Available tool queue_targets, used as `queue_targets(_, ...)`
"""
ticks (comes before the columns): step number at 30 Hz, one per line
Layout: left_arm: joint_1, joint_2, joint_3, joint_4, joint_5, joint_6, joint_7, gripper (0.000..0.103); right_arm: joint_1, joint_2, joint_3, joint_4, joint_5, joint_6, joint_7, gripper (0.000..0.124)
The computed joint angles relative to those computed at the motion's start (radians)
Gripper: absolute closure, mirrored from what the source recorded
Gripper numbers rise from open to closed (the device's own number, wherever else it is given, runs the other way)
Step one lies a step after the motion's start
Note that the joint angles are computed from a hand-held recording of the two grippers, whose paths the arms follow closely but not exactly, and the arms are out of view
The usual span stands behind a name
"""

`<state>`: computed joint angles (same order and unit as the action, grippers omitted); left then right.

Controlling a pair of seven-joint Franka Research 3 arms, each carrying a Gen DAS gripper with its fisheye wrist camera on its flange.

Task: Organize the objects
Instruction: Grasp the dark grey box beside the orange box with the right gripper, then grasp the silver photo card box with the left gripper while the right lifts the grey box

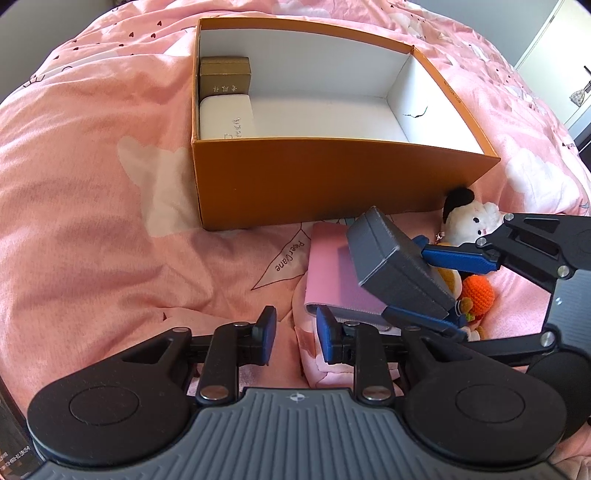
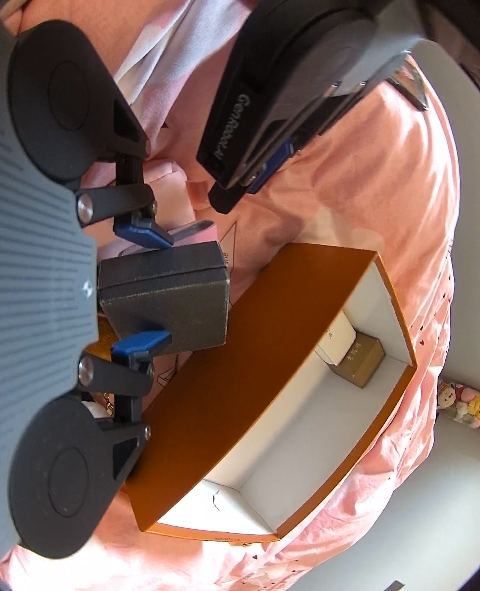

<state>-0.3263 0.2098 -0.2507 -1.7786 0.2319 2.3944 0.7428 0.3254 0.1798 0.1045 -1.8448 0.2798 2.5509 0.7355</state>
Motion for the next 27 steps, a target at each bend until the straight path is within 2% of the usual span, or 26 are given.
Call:
queue_targets(5,0.008,-0.018,-0.001,-0.028,-0.018,0.048,0.007,0.072,-0.028,0.007,-0.003,0.054,0.09,-0.06,0.029,0.082)
queue_targets(12,0.02,-0.02,-0.014,-0.041,-0.075,0.126,0.063,0.072,-0.094,0.053,-0.026,0.185,0.231,-0.22,0.193,0.087)
queue_targets(19,0.009,0.019,-0.026,0.01,-0.098,0.114,0.14,0.072,-0.156,0.051,-0.042,0.218,0.327,-0.321,0.289,0.087)
queue_targets(25,0.035,0.06,-0.079,0.061,-0.282,0.094,0.328,0.072,-0.191,-0.001,-0.064,0.183,0.349,-0.348,0.326,0.087)
queue_targets(27,0.032,0.092,-0.088,0.099,-0.327,0.075,0.36,0.067,-0.192,-0.006,-0.067,0.179,0.331,-0.361,0.332,0.087)
